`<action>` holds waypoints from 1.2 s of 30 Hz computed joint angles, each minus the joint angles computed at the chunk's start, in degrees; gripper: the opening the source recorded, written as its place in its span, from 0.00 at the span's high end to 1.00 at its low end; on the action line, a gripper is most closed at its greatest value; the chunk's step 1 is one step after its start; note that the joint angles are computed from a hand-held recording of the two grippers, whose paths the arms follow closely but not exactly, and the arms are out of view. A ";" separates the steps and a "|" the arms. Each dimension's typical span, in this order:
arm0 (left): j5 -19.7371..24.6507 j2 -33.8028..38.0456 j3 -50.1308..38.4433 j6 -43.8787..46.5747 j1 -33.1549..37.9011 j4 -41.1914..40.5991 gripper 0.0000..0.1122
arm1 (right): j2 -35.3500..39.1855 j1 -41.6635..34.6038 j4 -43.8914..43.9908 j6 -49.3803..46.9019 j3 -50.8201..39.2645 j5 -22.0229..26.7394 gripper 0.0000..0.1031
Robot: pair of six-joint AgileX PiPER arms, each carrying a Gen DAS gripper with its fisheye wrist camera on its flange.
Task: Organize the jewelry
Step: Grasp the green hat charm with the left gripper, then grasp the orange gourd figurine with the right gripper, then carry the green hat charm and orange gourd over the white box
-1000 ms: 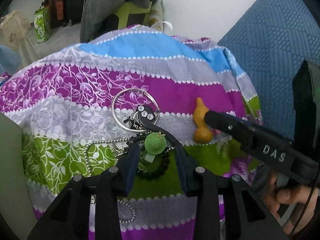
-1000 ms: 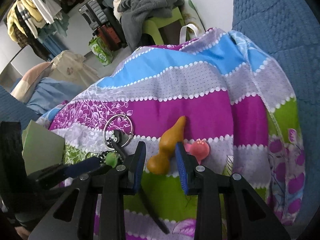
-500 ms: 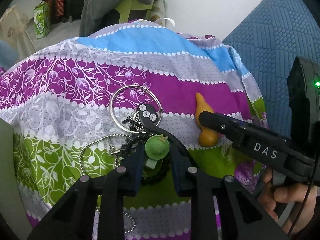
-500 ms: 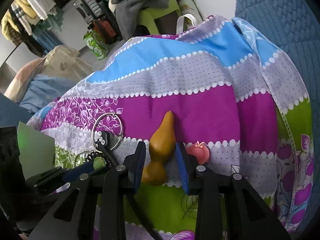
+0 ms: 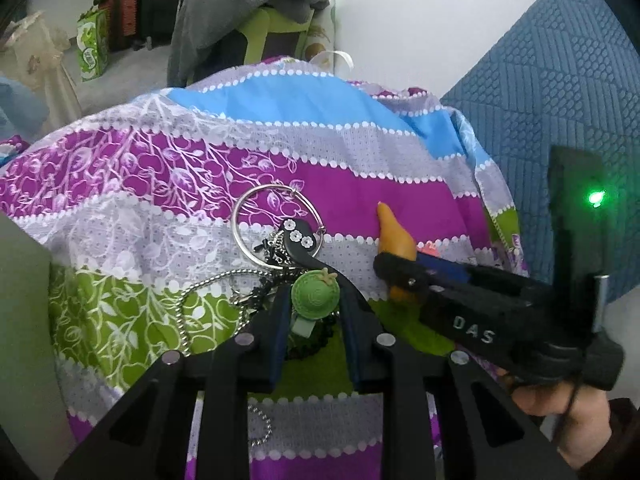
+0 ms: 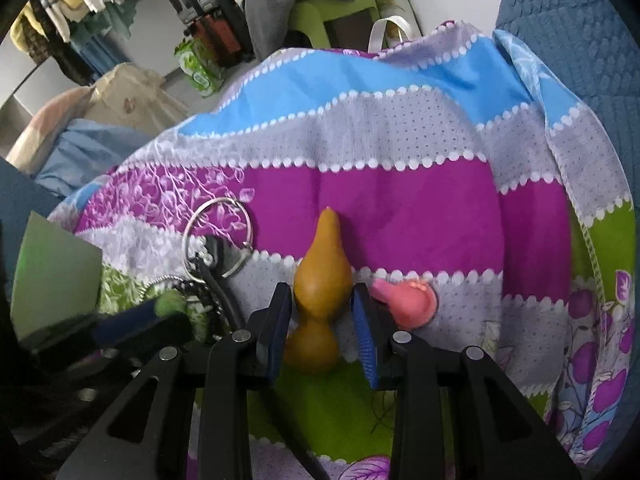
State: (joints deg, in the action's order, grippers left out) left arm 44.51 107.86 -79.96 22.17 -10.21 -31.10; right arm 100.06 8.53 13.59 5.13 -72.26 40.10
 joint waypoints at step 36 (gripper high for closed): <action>5.70 -29.09 17.13 -2.16 10.62 1.37 0.79 | -24.74 19.78 -20.07 29.99 11.10 7.25 0.74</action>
